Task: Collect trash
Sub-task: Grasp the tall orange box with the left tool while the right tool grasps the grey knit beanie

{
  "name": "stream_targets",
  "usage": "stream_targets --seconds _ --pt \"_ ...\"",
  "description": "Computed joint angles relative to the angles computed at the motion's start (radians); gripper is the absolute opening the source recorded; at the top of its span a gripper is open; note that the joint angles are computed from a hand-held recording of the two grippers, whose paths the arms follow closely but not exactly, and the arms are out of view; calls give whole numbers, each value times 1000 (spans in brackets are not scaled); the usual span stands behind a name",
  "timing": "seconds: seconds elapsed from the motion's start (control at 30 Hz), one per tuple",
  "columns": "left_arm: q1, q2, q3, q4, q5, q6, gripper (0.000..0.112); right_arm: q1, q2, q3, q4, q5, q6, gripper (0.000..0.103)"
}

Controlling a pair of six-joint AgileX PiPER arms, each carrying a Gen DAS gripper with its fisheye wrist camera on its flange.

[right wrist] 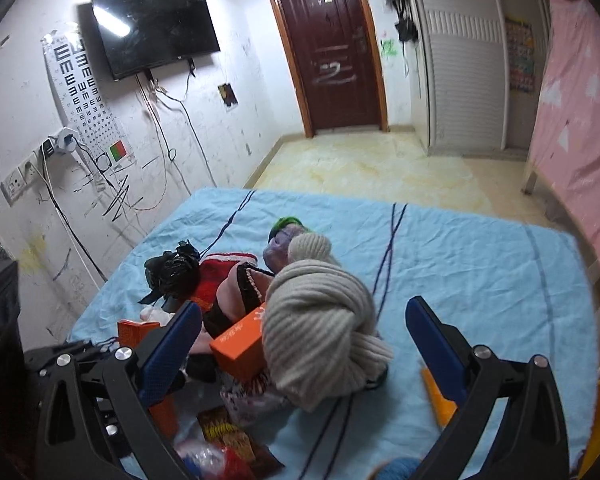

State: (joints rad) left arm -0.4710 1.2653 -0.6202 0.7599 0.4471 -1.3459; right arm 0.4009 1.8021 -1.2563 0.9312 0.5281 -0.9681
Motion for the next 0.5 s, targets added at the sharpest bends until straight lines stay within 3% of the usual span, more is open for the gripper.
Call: stream_targets --seconds 0.07,0.1,0.13,0.17,0.4,0.5 --pt "8 -26 11 -5 -3 1 29 3 35 -47 -50 30 71 94" --pt "7 -32 13 3 1 -5 29 2 46 -61 -69 38 98 88" --pt "-2 -38 16 23 14 -24 28 -1 58 -78 -86 51 120 63" --pt "4 -41 16 16 13 -15 28 -4 68 -90 -96 63 137 52" --pt "-14 -58 9 17 44 -18 28 -47 51 -55 9 73 39 43" --pt "-54 -64 -11 81 102 -80 28 -78 22 -28 96 78 -38 43"
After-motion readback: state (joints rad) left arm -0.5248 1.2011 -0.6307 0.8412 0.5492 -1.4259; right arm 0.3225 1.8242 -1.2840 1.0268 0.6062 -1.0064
